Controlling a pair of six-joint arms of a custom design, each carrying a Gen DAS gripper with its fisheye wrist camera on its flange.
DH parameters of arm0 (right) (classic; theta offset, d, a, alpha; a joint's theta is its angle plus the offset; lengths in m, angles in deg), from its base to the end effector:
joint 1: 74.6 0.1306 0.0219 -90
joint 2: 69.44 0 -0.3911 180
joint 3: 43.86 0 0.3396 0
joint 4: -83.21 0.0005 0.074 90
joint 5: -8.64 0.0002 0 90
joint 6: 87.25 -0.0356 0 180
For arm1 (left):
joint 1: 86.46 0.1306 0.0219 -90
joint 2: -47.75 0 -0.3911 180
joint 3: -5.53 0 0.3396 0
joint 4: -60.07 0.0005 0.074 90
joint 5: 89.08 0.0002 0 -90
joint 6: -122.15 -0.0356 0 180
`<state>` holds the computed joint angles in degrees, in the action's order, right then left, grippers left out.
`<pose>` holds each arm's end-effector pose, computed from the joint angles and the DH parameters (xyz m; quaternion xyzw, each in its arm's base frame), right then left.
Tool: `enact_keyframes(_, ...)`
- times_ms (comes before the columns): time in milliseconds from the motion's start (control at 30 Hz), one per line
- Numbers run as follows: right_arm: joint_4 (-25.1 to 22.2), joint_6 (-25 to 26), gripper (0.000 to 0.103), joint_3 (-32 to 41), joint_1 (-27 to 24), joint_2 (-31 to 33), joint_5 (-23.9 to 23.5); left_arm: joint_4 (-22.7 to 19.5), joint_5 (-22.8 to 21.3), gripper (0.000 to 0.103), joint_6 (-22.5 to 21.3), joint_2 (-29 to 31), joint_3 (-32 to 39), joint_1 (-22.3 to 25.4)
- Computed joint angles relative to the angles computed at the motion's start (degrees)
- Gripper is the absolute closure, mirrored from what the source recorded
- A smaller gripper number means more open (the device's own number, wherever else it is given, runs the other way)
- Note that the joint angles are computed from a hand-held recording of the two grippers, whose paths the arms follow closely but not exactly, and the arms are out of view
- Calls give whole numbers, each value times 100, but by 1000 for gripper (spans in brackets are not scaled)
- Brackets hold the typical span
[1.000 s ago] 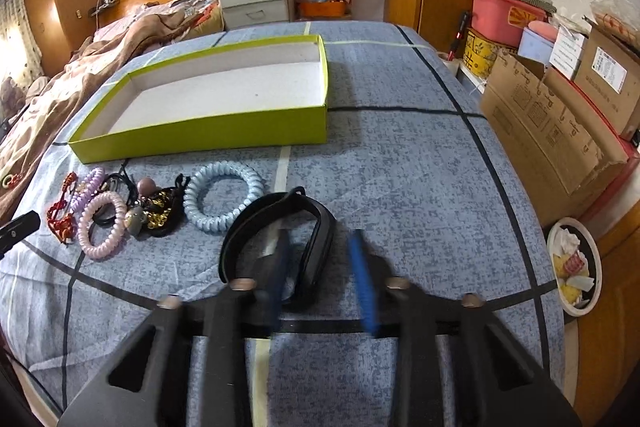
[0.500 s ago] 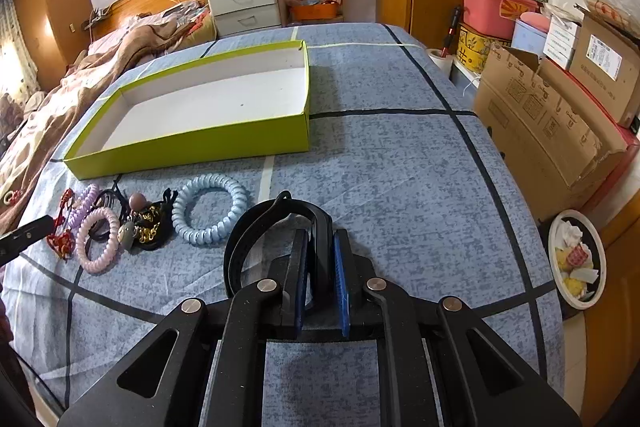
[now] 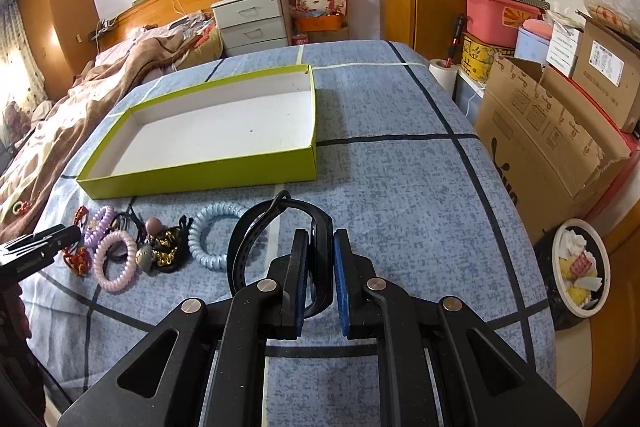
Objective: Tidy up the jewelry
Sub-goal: 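Grasp the black band bracelet with the right gripper while the left gripper grasps the red tassel, then carry the black band and red tassel over the yellow box with both grippers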
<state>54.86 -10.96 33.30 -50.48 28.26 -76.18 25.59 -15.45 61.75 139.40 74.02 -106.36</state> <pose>0.4251 0.1863 0.3164 -0.0691 0.9330 0.0737 0.3455 0.3823 -0.1282 0.2965 -0.1199 0.9439 0.0087 0.3077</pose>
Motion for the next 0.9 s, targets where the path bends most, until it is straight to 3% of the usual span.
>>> enact_keyframes(200,10,11,90,30,-7,8,-39,39,111,90,-121,14,24,80)
enact_keyframes(900,29,121,90,203,44,-76,-45,179,94,90,-235,-371,56,-14)
